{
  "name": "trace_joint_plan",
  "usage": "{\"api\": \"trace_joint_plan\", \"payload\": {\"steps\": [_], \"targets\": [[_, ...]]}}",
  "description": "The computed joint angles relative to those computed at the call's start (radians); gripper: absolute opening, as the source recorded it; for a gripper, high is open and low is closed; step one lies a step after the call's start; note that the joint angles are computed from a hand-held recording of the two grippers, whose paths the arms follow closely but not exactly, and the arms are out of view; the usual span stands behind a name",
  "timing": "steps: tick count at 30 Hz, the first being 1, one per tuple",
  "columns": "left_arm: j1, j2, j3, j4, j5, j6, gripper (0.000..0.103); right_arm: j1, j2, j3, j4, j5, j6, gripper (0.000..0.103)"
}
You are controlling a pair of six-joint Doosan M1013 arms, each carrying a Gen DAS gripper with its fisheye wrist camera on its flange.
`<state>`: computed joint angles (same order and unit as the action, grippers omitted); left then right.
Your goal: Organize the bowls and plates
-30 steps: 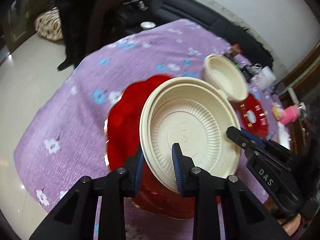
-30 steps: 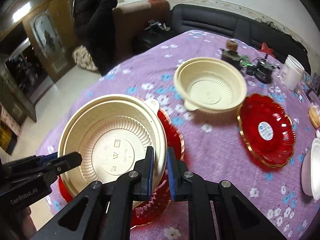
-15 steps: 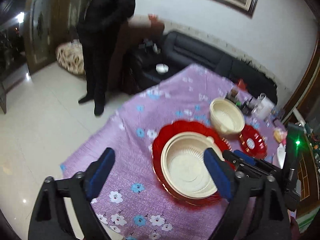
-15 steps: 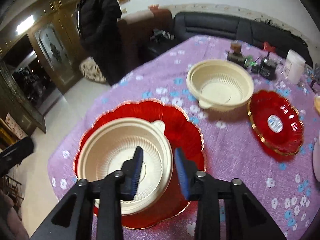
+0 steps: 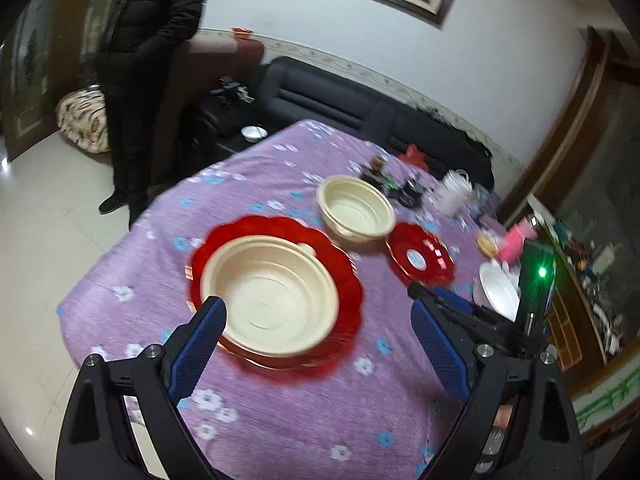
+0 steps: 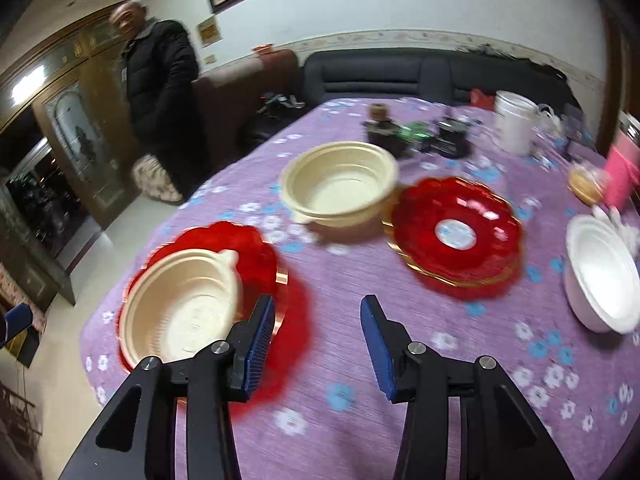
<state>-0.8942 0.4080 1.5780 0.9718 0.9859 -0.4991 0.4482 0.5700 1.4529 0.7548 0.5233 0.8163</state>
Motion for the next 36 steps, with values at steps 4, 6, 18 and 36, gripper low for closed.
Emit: {"api": "trace_joint_plan", "payload": {"steps": [4, 6, 18, 36], "targets": [[0.009, 0.040, -0.052, -0.046, -0.039, 0.088, 0.093, -0.036, -0.003, 0.018, 0.000, -0.015, 0.029, 0.049], [0.016, 0.058, -0.073, -0.065, -0.063, 0.117, 0.093, -0.054, -0.002, 0.024, -0.003, -0.025, 0.050, 0.049], [0.051, 0.145, -0.183, -0.191, -0.127, 0.300, 0.093, -0.123, 0.033, 0.025, 0.011, -0.060, 0.125, 0.050], [0.106, 0.217, -0.256, -0.339, -0.207, 0.428, 0.093, -0.152, 0.070, 0.006, 0.025, -0.077, 0.165, 0.050]]}}
